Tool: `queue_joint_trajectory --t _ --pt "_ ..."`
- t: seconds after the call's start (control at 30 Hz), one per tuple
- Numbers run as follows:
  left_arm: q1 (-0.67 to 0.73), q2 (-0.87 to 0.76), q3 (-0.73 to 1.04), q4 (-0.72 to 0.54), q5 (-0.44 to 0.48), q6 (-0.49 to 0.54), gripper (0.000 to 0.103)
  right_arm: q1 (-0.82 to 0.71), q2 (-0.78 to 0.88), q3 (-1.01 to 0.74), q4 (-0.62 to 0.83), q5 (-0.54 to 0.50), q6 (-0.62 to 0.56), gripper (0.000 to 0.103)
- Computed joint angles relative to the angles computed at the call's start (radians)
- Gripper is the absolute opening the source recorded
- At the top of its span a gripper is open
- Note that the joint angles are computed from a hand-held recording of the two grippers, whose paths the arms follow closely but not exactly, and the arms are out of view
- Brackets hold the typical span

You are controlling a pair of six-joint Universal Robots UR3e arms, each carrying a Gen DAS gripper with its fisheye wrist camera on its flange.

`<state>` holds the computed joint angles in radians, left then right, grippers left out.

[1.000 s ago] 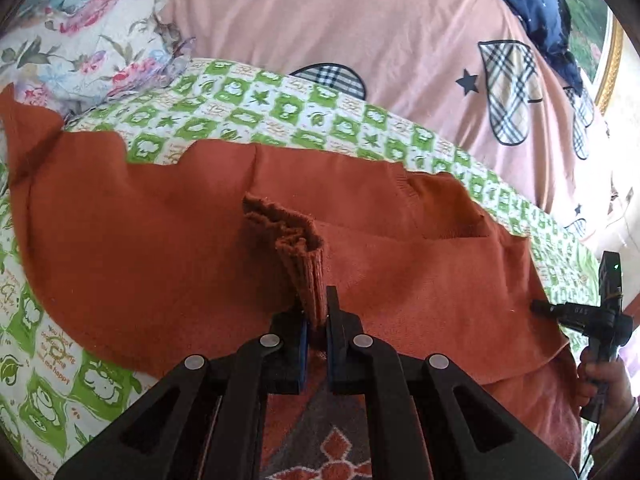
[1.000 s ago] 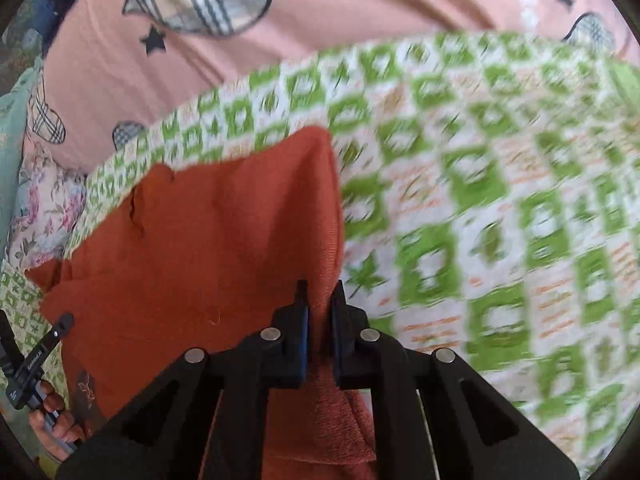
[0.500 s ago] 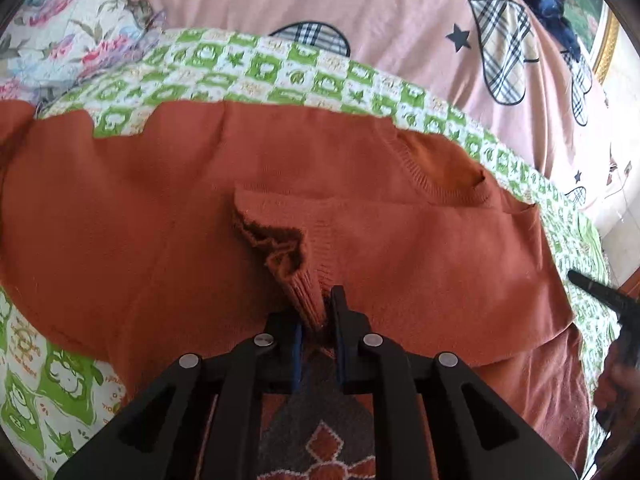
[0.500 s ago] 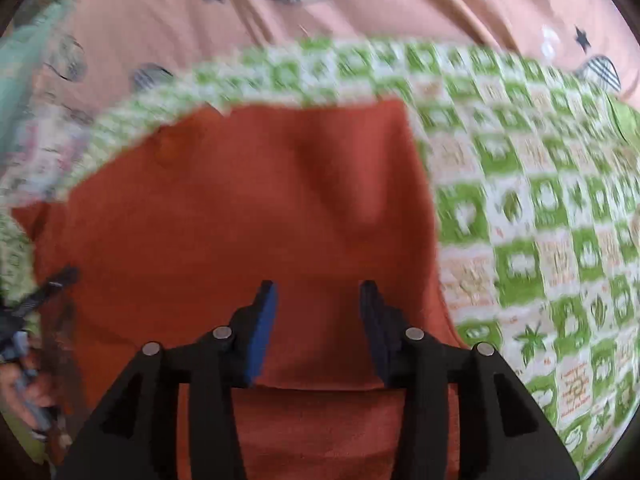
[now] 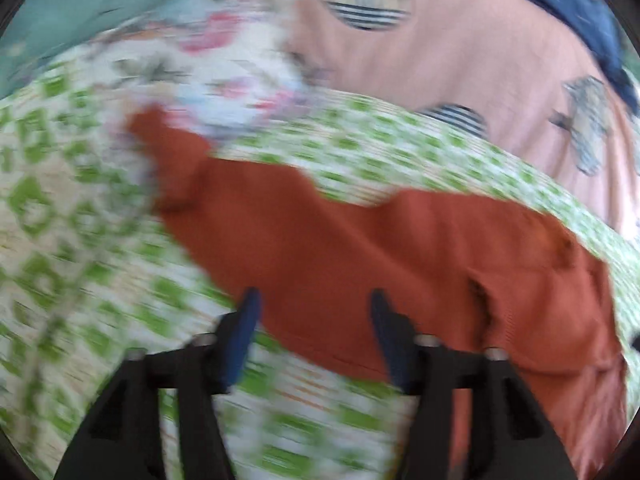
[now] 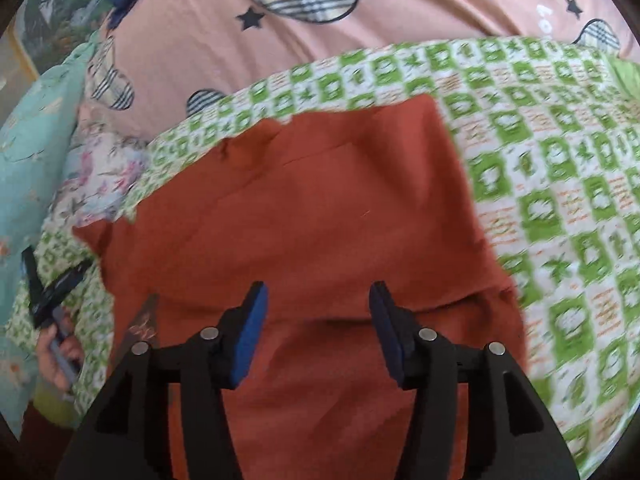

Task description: Fold small clothes

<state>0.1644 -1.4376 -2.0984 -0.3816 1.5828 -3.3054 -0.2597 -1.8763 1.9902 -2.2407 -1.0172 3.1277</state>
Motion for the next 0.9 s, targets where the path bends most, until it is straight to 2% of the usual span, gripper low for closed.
queue_joint_trajectory --t 0.03,0.1,0.17,0.33,0.37,0.43,0.47,0.53,0.6,0.7,0.8,0.9 --pt "0.042 0.0 0.008 -0.005 0.002 0.001 0.072 0.025 0.004 0.001 0.009 0.007 0.008 0.054" --pt "0.109 -0.031 0.053 -0.011 0.02 0.001 0.083 0.059 0.032 0.012 -0.015 0.012 0.027 0.054" --pt "0.162 -0.1 0.134 -0.02 0.034 -0.003 0.087 0.115 0.07 -0.006 -0.032 -0.004 0.062 0.054" --pt "0.231 -0.311 0.394 -0.104 0.031 -0.011 0.088 0.169 0.097 -0.018 -0.031 -0.029 0.079 0.054" --pt "0.237 -0.353 0.438 -0.111 0.044 -0.015 0.083 0.164 0.083 -0.003 -0.03 -0.025 0.076 0.054" --pt "0.248 -0.409 0.495 -0.125 0.038 -0.005 0.03 0.159 0.067 0.002 -0.026 -0.021 0.074 0.054" --pt "0.269 -0.416 0.513 -0.172 -0.018 0.005 0.008 0.152 0.056 0.005 -0.02 -0.014 0.067 0.054" --pt "0.285 -0.374 0.45 -0.134 -0.089 0.01 0.006 0.135 0.036 0.008 -0.008 -0.002 0.055 0.054" --pt "0.246 -0.313 0.367 -0.06 -0.057 0.039 0.006 0.121 0.02 0.009 0.003 0.009 0.052 0.054" --pt "0.155 -0.167 0.234 0.014 -0.062 0.054 0.006 0.078 -0.031 0.029 0.034 0.039 0.031 0.054" --pt "0.015 -0.071 0.168 0.047 -0.018 0.032 0.006 0.014 -0.102 0.06 0.096 0.079 -0.008 0.054" --pt "-0.174 -0.062 0.179 0.064 0.033 -0.02 0.006 -0.078 -0.198 0.094 0.199 0.118 -0.072 0.054"
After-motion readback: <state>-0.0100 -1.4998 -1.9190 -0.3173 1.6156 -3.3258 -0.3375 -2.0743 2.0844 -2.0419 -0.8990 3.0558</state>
